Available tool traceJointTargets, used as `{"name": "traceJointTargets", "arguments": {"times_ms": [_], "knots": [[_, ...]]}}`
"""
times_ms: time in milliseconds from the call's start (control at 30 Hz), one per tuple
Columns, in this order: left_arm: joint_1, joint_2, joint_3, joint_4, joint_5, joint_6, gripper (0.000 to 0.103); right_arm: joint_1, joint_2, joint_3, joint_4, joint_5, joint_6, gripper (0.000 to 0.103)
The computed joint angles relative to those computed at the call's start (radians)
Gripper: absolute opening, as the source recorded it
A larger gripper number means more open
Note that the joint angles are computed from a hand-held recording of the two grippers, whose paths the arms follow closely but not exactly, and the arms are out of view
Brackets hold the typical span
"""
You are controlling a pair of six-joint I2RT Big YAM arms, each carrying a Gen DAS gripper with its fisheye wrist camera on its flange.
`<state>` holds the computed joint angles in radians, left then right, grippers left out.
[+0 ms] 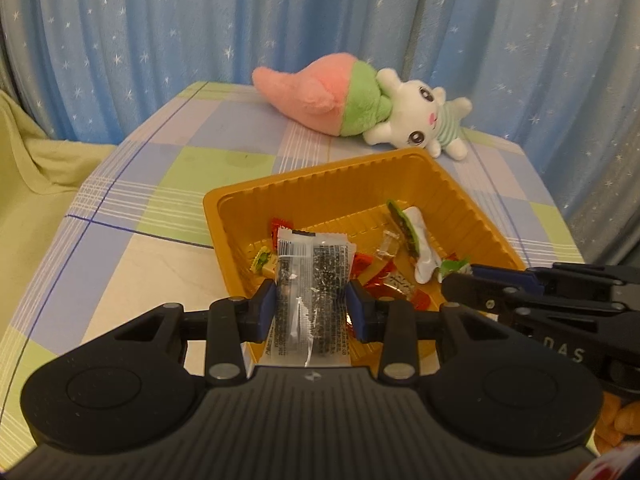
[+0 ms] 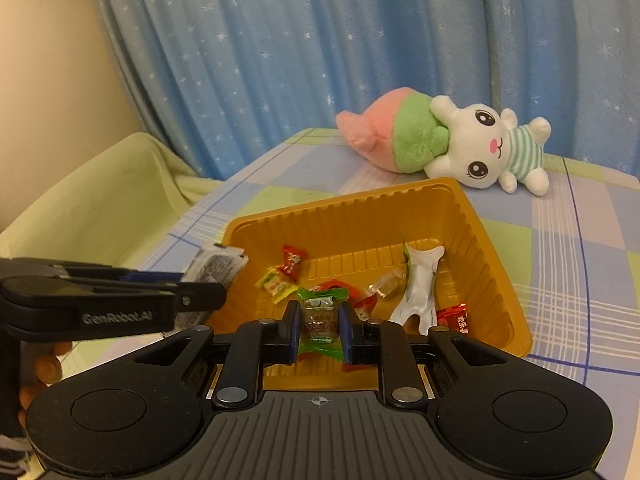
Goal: Organize snacks
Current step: 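Carry the packet and green candy over the orange tray with both grippers, then open both grippers to release the packet and candy into the tray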
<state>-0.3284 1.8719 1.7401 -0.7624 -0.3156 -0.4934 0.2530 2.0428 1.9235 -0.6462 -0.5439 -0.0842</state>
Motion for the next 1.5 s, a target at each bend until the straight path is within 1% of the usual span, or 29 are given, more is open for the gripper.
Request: {"name": "traceJointTargets", "arguments": {"times_ms": [133,367,733,867,1067,1200,1300,1500], "knots": [[0.008,0.036,0.035,-0.025,0.012,-0.005,0.035,0.001,0.023,0.034,-0.015,0.007,0.026,0.021],[0.019,0.084,0.075,-0.050,0.032,-0.012,0.035,0.004,0.056,0.080,-0.048,0.027,0.034,0.021],[0.036,0.120,0.106,-0.070,0.075,-0.010,0.035,0.006,0.089,0.122,-0.085,0.046,0.044,0.021],[0.042,0.115,0.099,-0.051,0.079,-0.011,0.034,0.008,0.098,0.137,-0.092,0.050,0.051,0.021],[0.059,0.107,0.100,-0.032,0.090,0.022,0.034,0.013,0.121,0.172,-0.110,0.059,0.059,0.021],[0.074,0.112,0.115,-0.035,0.107,0.047,0.034,0.019,0.152,0.225,-0.133,0.069,0.068,0.021],[0.083,0.124,0.140,-0.053,0.110,0.077,0.035,0.023,0.186,0.284,-0.151,0.077,0.081,0.021],[0.101,0.143,0.175,-0.062,0.128,0.119,0.035,0.033,0.277,0.451,-0.196,0.102,0.107,0.021]]}}
